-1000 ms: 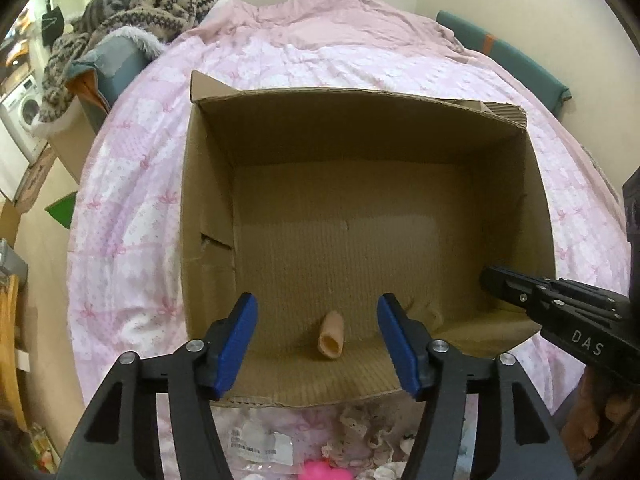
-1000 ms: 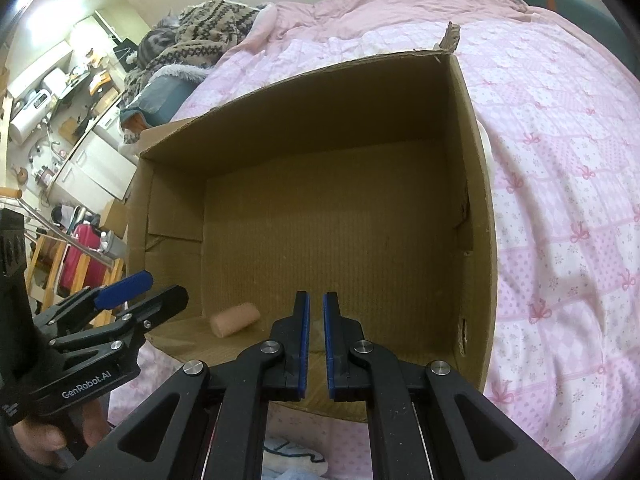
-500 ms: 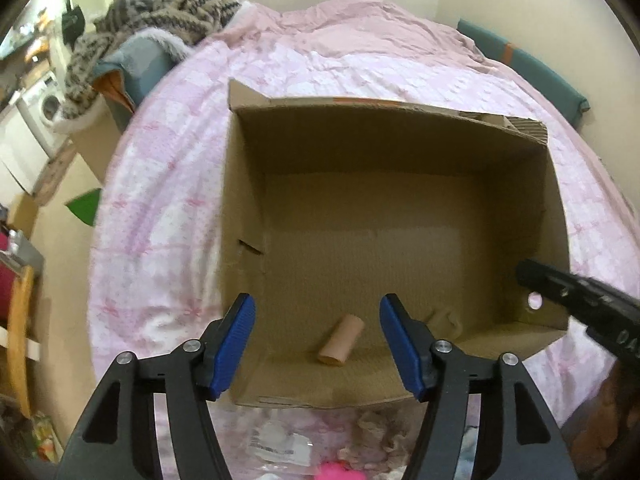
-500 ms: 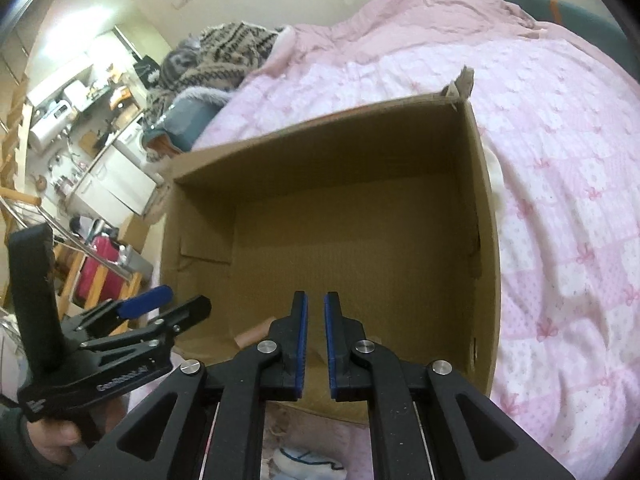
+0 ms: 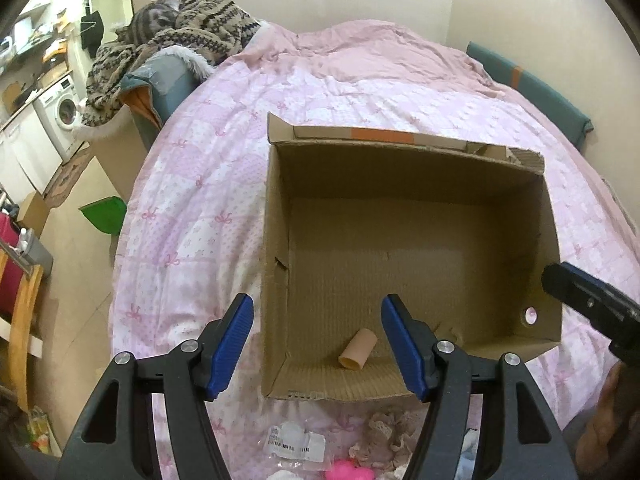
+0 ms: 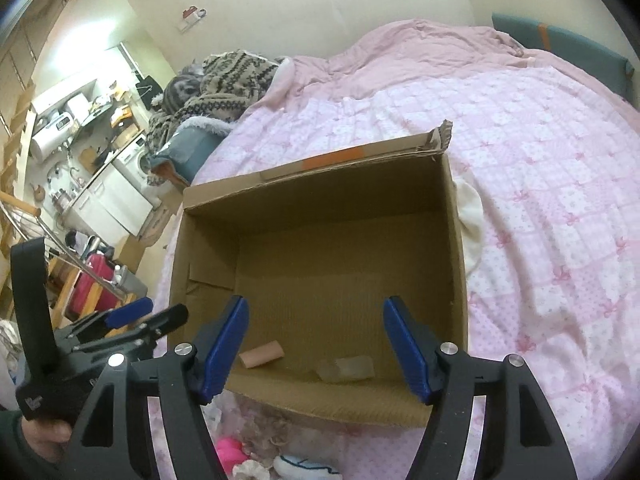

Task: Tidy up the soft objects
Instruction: 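Withdraw the left tool from the box back toward the soft items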

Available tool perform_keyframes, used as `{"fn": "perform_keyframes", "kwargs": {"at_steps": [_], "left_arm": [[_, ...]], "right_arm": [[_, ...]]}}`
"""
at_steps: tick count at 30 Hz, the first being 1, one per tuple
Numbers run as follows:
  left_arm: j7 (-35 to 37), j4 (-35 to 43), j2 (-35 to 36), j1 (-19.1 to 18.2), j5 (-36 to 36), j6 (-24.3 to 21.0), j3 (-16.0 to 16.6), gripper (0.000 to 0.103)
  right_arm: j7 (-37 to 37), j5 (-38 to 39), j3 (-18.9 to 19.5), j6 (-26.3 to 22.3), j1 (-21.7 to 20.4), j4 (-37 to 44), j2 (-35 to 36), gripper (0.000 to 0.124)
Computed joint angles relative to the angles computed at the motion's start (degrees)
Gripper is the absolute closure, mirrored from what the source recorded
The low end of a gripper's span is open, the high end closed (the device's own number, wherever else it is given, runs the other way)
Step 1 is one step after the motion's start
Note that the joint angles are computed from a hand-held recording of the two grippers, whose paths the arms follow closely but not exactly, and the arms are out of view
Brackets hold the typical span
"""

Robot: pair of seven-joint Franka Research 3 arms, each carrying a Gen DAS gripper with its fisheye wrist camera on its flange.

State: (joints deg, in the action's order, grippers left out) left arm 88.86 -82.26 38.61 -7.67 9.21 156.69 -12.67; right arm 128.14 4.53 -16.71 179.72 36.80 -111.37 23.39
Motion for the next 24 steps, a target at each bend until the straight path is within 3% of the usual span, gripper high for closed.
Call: {"fn": "perform_keyframes", "kwargs": {"at_steps": [10,13,17,21,24], "left_arm": [[-0.6,-8.9,-6.6,1.7,0.3,2.8,0.2,0.04],[-0.6,-11.9,-8.5,2.5,0.0,3.3,0.0,0.04],[-1.6,-16.0,-11.2,3.0,-0.3,2.7,0.4,0.04],[-0.1,-20.4,-13.8,5.0,-2.7,3.3,-1.0,0.039],[0.4,-23.6,-15.9,5.5,-3.5,4.5,-1.1,0.04]], "right_arm": [[6.6,-7.0,-8.0,-1.7,7.7,-3.8,-3.1,0.05],[9.4,-9.8,-8.9,-2.0,8.7,-5.3,-4.4,0.05],[12.6,-12.0,-7.4,-1.4,7.8,-7.8,-6.4,0.05],[10.3,-8.2,1.5,0.9,0.4,-10.5,-8.6,0.05],[9.9,-6.3,2.7,1.9,0.2,-12.6,-9.9,0.05]]}}
